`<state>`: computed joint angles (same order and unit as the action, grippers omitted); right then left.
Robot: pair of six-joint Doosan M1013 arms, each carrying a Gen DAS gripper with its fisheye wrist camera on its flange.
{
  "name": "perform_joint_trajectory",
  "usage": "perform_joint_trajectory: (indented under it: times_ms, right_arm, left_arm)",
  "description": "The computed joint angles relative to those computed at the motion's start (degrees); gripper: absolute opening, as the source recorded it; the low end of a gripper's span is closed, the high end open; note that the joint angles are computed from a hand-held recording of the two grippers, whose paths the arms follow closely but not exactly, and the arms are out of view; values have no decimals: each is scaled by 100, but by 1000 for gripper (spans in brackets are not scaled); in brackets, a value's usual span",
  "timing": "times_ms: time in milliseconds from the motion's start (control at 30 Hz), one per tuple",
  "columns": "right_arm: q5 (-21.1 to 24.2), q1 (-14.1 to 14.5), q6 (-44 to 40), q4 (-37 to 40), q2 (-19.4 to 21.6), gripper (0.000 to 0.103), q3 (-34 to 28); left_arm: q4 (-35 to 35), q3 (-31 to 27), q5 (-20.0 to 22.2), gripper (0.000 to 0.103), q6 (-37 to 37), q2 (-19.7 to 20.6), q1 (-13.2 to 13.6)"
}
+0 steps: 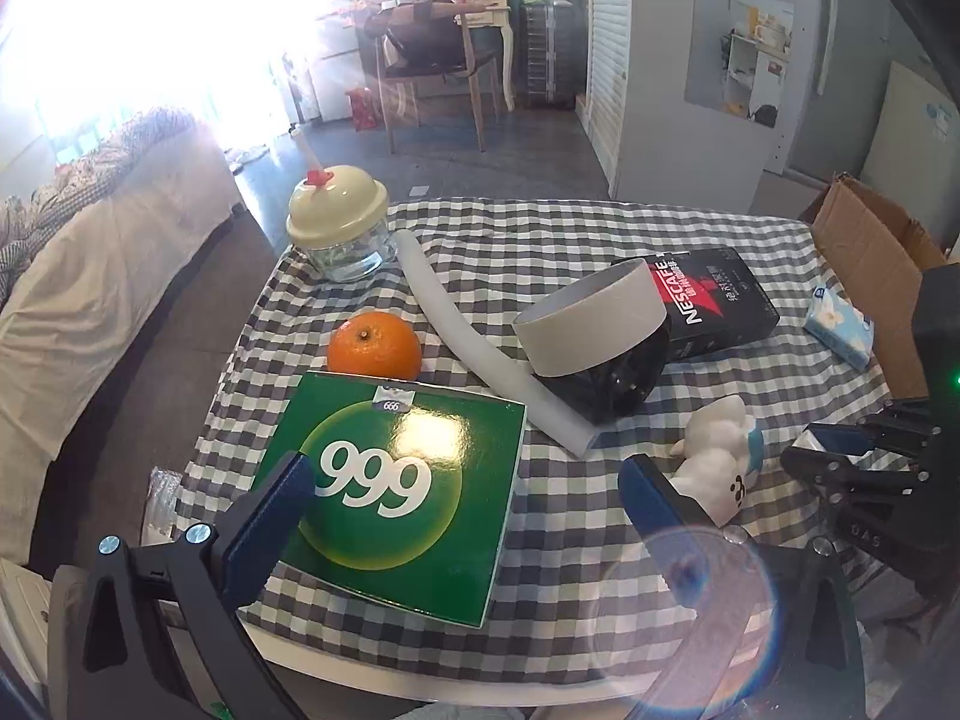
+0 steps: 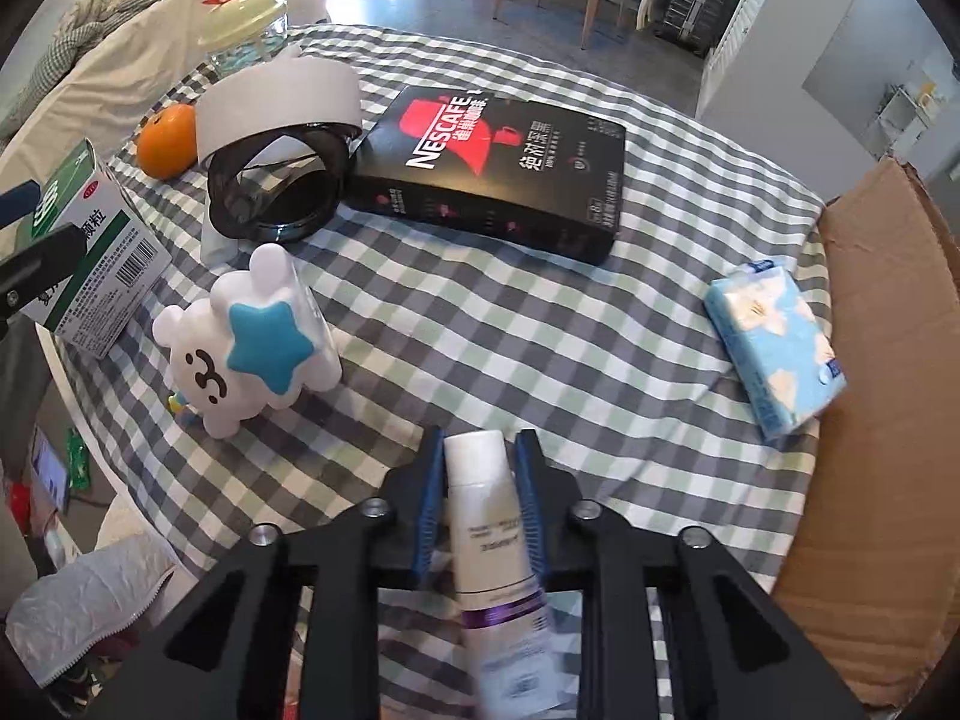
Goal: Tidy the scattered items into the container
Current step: 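Grasp the white toothpaste tube with the right tool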
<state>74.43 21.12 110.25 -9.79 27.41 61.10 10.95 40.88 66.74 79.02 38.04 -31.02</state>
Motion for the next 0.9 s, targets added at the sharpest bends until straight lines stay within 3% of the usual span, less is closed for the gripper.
perform_joint_trajectory:
  times_ms: [200, 533, 800, 900]
  right_arm:
    - [-327, -124, 107, 273, -194, 20, 180]
    - [-457, -143, 352, 201, -234, 20, 93]
    - [-405, -116, 307, 296, -168, 20, 33]
    - [-413, -107, 325, 265, -191, 20, 38]
  left_arm:
    - [-7, 85, -95, 103, -40, -75, 58]
    - [-481, 372, -274, 103, 220, -229, 192]
    - [464, 554, -646, 103, 274, -180, 5]
    - [719, 407, -493, 99, 229, -76, -13]
